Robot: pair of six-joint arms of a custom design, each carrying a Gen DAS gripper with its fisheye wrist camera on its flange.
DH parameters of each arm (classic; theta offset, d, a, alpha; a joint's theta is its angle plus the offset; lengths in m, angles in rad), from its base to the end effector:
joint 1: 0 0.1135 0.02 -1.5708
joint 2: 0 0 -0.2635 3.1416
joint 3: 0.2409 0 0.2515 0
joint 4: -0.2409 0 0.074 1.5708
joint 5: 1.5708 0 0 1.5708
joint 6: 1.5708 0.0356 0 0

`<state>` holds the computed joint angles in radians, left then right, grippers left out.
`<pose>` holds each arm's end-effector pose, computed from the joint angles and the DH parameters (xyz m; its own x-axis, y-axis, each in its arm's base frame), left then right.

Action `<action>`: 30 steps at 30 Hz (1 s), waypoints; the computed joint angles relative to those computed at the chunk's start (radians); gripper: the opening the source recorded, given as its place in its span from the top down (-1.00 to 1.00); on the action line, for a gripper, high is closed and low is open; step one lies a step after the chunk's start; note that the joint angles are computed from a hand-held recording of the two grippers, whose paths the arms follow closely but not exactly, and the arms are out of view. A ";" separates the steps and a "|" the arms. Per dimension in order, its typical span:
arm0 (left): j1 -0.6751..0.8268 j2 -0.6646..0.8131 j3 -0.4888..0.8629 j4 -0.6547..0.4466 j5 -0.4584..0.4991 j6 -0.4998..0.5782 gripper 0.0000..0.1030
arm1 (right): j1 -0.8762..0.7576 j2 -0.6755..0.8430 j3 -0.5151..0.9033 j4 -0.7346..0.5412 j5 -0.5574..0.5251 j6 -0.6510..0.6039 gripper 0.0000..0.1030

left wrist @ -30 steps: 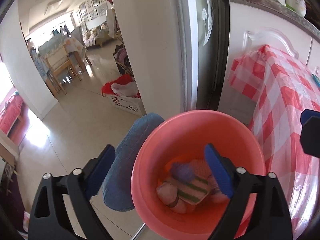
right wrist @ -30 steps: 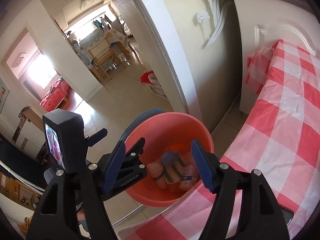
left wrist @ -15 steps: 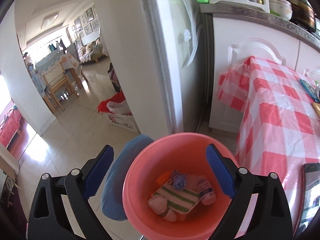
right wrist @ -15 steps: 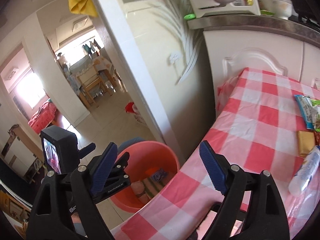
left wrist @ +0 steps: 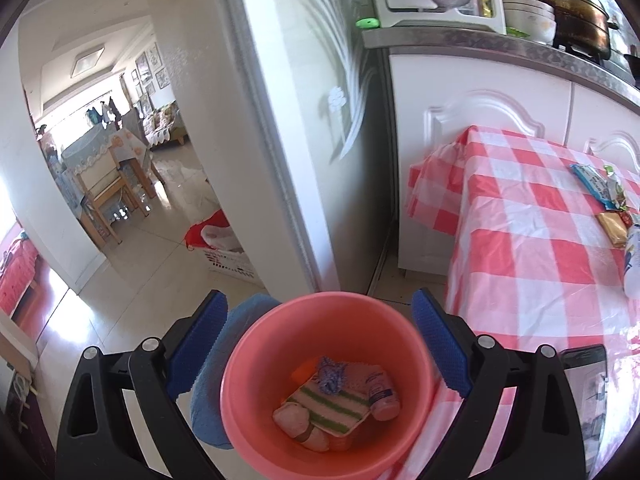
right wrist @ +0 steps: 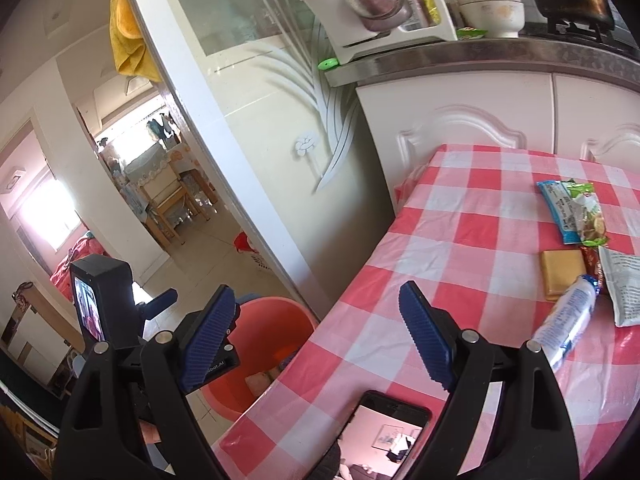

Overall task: Collect trash
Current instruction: 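Return both open tools to the table above the remaining trash, then grasp the small water bottle with the left tool while the right grasps the grey packet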

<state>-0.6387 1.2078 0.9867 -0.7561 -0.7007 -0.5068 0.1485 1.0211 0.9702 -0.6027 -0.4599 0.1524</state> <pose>0.2020 -0.1214 0.2809 -0.6625 0.0298 -0.7485 -0.1778 0.9644 0.1958 0.2087 0.0472 0.3213 -0.6674 0.0377 -0.7437 -0.3842 0.8381 0.3873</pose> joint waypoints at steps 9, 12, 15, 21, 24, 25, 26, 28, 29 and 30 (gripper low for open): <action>-0.097 0.065 0.098 -0.013 0.017 -0.015 -0.80 | -0.248 -0.067 -0.025 -0.058 -0.148 -0.073 -0.64; -0.140 0.094 0.139 -0.016 0.021 -0.018 -0.80 | -0.380 -0.067 -0.025 -0.080 -0.228 -0.112 -0.64; -0.179 0.137 0.190 -0.014 0.040 -0.019 -0.80 | -0.512 -0.052 -0.016 -0.101 -0.314 -0.156 -0.64; -0.257 0.236 0.298 -0.011 0.054 -0.018 -0.80 | -0.775 0.035 0.040 -0.168 -0.478 -0.267 -0.64; -0.292 0.288 0.353 -0.008 0.069 -0.011 -0.80 | -0.880 0.096 0.078 -0.213 -0.526 -0.328 -0.64; -0.297 0.301 0.367 -0.004 0.081 -0.006 -0.80 | -0.906 0.117 0.088 -0.226 -0.539 -0.342 -0.64; -0.304 0.317 0.384 0.002 0.100 0.002 -0.80 | -0.932 0.141 0.102 -0.241 -0.554 -0.358 -0.64; -0.315 0.344 0.409 0.015 0.144 0.012 -0.80 | -0.982 0.176 0.120 -0.258 -0.576 -0.388 -0.64; -0.320 0.357 0.421 0.021 0.165 0.016 -0.80 | -1.002 0.192 0.129 -0.262 -0.577 -0.401 -0.64; -0.325 0.368 0.431 0.030 0.191 0.020 -0.80 | -1.021 0.217 0.142 -0.272 -0.579 -0.415 -0.64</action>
<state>-0.9638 1.5754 1.4173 -0.7263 -0.5102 -0.4872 -0.8726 1.2379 1.1120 -0.8750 -1.0393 -0.2623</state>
